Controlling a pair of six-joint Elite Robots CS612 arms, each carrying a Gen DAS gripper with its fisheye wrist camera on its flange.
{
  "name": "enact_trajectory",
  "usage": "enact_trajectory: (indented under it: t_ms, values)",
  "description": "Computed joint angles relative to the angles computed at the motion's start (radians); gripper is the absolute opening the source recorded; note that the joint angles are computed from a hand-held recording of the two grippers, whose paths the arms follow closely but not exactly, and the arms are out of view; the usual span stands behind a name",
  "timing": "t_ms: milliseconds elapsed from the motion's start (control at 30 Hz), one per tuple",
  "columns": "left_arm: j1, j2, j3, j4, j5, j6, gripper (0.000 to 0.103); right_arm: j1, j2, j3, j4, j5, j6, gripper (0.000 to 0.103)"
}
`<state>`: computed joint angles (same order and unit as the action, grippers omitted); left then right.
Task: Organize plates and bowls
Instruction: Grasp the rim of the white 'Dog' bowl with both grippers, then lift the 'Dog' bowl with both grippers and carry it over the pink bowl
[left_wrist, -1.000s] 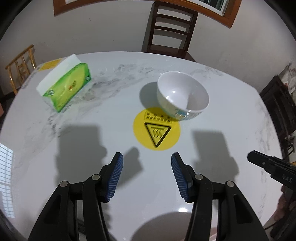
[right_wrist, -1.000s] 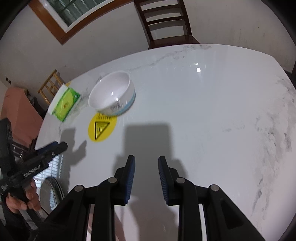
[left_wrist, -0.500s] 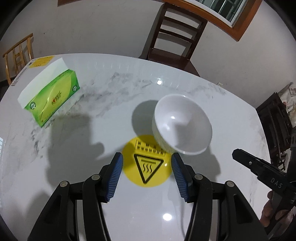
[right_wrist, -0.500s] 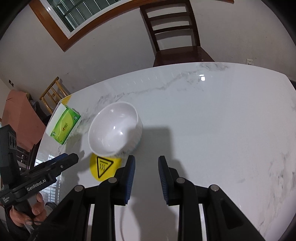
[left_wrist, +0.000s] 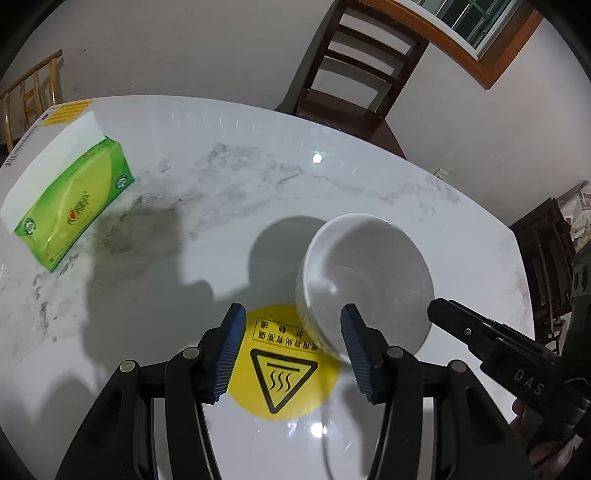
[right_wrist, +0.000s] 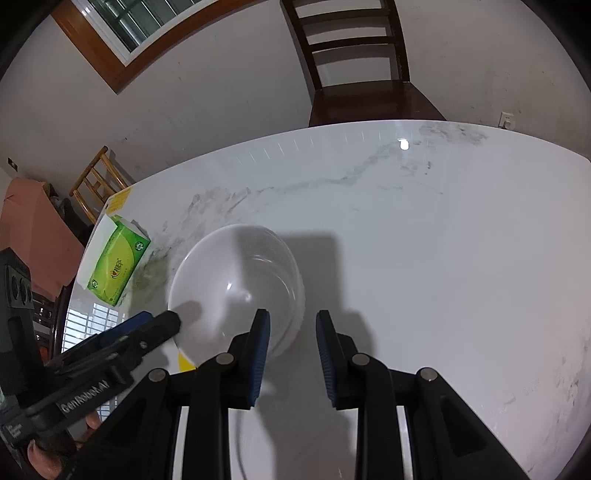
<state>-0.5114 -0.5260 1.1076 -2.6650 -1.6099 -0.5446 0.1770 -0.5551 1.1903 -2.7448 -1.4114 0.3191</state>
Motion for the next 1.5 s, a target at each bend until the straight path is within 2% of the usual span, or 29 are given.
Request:
enact_trajectory:
  t_ms: [200, 367, 633, 700, 767, 933, 1100, 1500]
  values:
    - [0.001, 0.022, -0.036, 0.052, 0.007, -0.021, 0.045, 0.010, 0.019, -0.041, 0.049, -0.034, -0.015, 0.026]
    - [0.007, 0.033, -0.045, 0.046, -0.013, -0.046, 0.041, 0.017, 0.030, -0.057, 0.054, -0.075, -0.033, 0.026]
    - [0.007, 0.049, -0.065, 0.040, -0.047, -0.041, 0.025, 0.019, 0.050, -0.088, 0.088, -0.080, -0.035, 0.026]
    - [0.007, 0.050, -0.064, 0.031, -0.058, -0.035, 0.020, 0.020, 0.051, -0.089, 0.089, -0.082, -0.032, 0.019]
    - [0.006, 0.050, -0.063, 0.024, -0.068, -0.032, 0.017, 0.019, 0.054, -0.094, 0.100, -0.073, -0.024, 0.018]
    - [0.000, 0.043, -0.055, 0.032, -0.043, -0.019, 0.015, 0.021, 0.053, -0.090, 0.095, -0.081, -0.016, 0.015]
    - [0.000, 0.032, -0.041, 0.052, -0.059, -0.013, 0.015, 0.023, 0.042, -0.075, 0.098, -0.082, -0.014, 0.015]
    - [-0.017, -0.024, 0.026, 0.041, -0.042, 0.022, 0.015, 0.023, -0.029, 0.034, 0.042, -0.073, -0.011, 0.015]
